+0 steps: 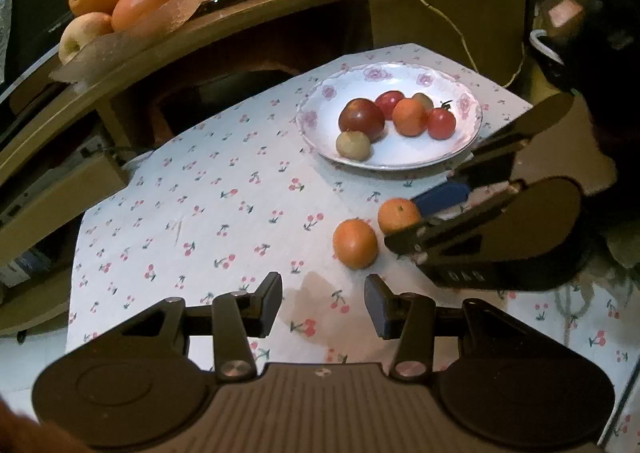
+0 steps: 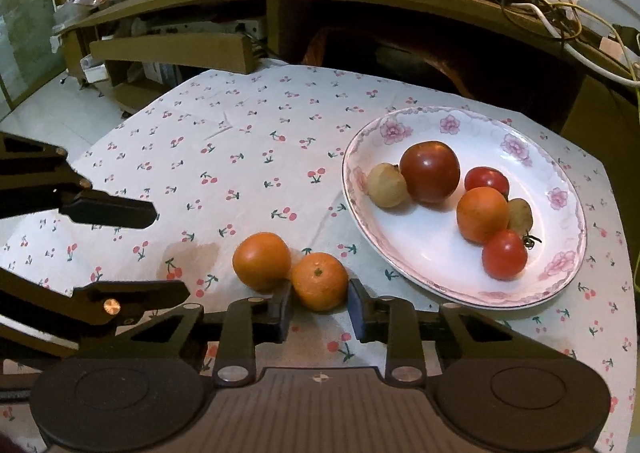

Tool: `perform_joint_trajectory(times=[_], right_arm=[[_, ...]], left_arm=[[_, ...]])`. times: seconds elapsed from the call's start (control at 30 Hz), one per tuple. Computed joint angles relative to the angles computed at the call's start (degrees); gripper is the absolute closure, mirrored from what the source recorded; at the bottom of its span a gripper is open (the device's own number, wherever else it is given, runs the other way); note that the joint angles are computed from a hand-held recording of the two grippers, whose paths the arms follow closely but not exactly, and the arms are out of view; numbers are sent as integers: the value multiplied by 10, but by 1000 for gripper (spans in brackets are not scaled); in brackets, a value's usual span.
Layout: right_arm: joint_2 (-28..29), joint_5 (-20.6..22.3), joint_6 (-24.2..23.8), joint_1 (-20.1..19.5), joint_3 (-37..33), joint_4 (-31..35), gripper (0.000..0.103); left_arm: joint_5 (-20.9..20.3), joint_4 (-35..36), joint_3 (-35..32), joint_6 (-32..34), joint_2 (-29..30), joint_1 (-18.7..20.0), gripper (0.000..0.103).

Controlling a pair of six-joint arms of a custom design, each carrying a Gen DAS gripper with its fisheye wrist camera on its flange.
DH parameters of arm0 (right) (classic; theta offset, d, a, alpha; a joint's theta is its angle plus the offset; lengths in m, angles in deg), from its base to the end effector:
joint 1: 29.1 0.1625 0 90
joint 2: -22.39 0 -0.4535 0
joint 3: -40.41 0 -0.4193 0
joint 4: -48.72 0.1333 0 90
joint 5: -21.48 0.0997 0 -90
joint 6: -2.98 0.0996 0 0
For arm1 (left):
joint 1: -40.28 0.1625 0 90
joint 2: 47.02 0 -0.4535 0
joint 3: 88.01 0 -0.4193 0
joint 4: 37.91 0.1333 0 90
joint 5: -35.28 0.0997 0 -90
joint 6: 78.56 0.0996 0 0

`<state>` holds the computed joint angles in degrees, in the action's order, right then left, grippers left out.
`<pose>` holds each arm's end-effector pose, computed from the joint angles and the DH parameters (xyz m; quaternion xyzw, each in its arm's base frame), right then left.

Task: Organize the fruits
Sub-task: 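Grasp one orange with left gripper while right grasps the other orange, then lift the orange in left gripper while right lifts its orange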

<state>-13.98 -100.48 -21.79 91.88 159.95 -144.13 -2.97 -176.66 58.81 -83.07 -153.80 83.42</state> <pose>0.3457 -0.4192 -0.0309 0.4013 -0.8593 0.1787 0.2620 -0.0728 -0.3581 0.2811 0.2932 0.8485 -0.2502 0.3625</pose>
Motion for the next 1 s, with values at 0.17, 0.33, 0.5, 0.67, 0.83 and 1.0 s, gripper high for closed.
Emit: perform_joint_trajectory(times=[0.17,0.33,0.5,0.67,0.83,1.0], right_arm=[[-15,-2,9,0,13,8,74],[-40,-15,24,-4,33,8,74],[-63,-19,39,-11,51,17,74],[-73,-25,47,-15,56,25,74],[-75,-31,46,-15,57,24,74],[-75,-35,40,-11,61,25,74]], left_arm=[[-10,-78,4,49,44,14,52],[-17,-158,3,86,99,29,52],[-14,-219,-2,92,140,51,53],[-43,-221,-10,66,140,67,66],[-47,-195,-7,54,127,58,67],[-48,-126,4,24,76,32,67]])
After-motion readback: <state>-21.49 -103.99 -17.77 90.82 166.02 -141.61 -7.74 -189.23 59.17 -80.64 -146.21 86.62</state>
